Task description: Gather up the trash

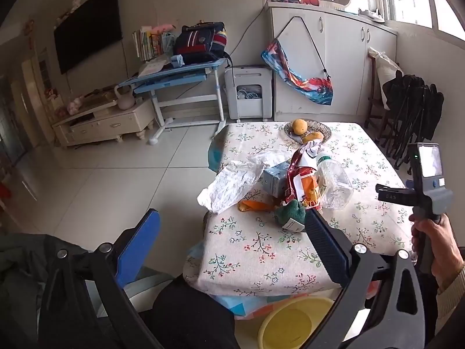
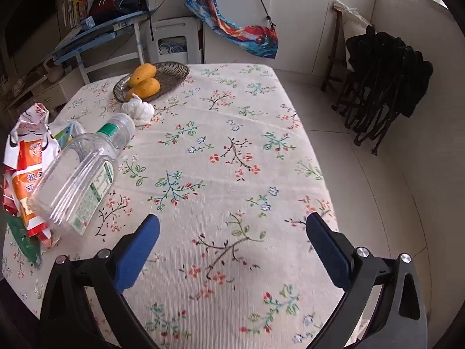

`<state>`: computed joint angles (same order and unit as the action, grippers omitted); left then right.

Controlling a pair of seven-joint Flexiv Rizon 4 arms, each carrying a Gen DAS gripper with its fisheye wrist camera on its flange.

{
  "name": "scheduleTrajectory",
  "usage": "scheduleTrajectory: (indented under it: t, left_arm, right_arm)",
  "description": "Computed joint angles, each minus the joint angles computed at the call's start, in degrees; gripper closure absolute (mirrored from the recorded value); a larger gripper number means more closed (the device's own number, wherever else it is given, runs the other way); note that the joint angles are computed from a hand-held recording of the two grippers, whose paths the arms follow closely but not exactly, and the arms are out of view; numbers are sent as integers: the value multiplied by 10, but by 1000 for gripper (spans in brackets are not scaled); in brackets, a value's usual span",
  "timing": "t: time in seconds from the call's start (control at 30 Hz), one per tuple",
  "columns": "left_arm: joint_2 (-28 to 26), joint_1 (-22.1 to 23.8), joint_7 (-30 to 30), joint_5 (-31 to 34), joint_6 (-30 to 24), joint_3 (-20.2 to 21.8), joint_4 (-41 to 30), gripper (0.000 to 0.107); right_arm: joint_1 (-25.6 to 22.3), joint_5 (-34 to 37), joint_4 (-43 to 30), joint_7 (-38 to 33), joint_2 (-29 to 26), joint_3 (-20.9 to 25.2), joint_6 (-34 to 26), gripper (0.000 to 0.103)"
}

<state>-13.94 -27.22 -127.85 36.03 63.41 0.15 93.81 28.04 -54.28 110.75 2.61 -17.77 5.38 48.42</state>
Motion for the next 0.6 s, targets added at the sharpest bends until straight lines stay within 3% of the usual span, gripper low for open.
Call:
scheduleTrajectory:
  t: [0.2, 0.33, 0.6]
  left_arm:
    - [65, 2, -32, 25, 3, -13, 46, 11]
    - [101, 15, -49, 46, 12, -33, 69, 11]
    - [159, 54, -60, 48, 38, -72, 115, 11]
  right_arm:
    - [30, -248, 66, 193, 119, 36, -53, 6]
    - [33, -306, 59, 224, 137, 74, -61, 6]
    - [48, -420, 55, 325, 153, 103, -57, 6]
